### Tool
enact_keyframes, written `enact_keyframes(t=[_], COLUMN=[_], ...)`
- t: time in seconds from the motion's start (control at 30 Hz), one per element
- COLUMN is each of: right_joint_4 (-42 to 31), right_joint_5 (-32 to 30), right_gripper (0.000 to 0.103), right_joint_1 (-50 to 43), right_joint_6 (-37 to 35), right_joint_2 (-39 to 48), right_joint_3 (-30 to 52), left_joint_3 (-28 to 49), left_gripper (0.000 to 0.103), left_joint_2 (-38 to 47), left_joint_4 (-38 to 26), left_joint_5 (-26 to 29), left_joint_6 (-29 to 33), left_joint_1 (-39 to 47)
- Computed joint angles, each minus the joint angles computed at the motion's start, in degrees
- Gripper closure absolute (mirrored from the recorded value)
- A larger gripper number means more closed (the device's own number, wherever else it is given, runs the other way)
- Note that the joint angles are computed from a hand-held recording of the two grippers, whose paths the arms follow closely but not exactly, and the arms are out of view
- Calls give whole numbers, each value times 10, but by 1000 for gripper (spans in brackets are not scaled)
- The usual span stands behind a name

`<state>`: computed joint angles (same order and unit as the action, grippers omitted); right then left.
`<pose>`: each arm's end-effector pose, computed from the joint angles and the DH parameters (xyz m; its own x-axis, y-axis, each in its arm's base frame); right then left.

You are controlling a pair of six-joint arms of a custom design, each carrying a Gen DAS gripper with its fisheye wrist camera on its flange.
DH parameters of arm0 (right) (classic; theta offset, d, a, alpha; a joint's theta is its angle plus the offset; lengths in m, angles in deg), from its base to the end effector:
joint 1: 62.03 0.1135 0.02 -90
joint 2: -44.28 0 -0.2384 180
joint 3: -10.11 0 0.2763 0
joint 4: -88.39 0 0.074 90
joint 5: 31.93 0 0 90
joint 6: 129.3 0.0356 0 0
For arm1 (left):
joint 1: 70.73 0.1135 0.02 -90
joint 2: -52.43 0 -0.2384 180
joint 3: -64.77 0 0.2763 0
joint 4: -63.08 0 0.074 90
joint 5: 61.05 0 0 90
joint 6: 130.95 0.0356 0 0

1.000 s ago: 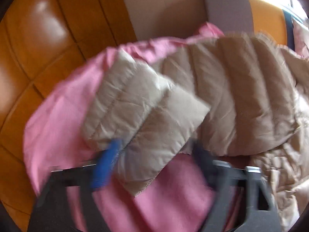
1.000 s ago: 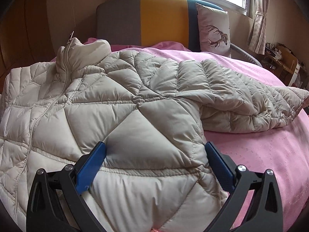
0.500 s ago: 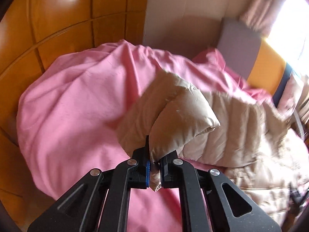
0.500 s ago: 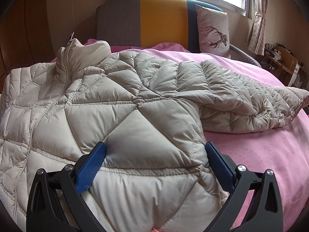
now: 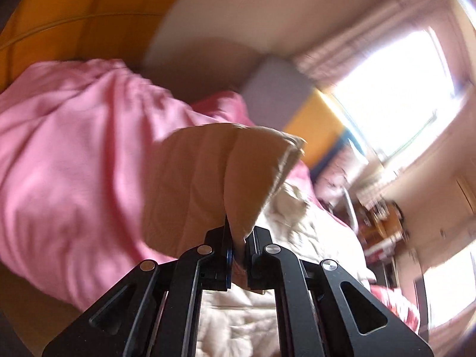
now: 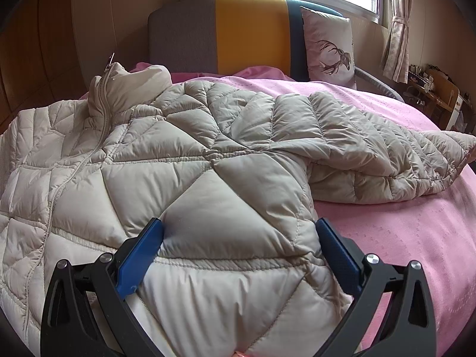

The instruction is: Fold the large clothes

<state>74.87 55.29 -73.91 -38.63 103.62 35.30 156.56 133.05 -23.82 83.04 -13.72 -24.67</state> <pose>0.1969 -0.0397 0.0825 -0.7214 0.1637 -0.6729 0.1821 0.9823 0.0437 0.2120 0.1784 0.3103 -0.7278 -0.3685 -0.5783 0.0554 0.8090 -0.5852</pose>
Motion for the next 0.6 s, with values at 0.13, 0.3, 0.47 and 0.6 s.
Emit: enact_keyframes(t=[0.13, 0.3, 0.47, 0.6], right_joint_4=[-1, -1, 1, 1], right_joint_5=[-5, -6, -6, -6], right_gripper=[2, 2, 2, 2], right_joint_1=[-2, -4, -4, -3], right_joint_6=[1, 0, 0, 0], right_joint_2=[0, -1, 1, 2], right_joint_3=[1, 0, 1, 1], left_joint_3=[-59, -151, -194, -195], left_gripper=[98, 98, 98, 98], left_joint_2=[-68, -124, -90, -19], left_joint_4=[53, 191, 306, 379], left_joint_5=[-7, -92, -181, -242], left_joint_6=[-69, -192, -276, -306], left_joint_1=[-115, -318, -499, -615])
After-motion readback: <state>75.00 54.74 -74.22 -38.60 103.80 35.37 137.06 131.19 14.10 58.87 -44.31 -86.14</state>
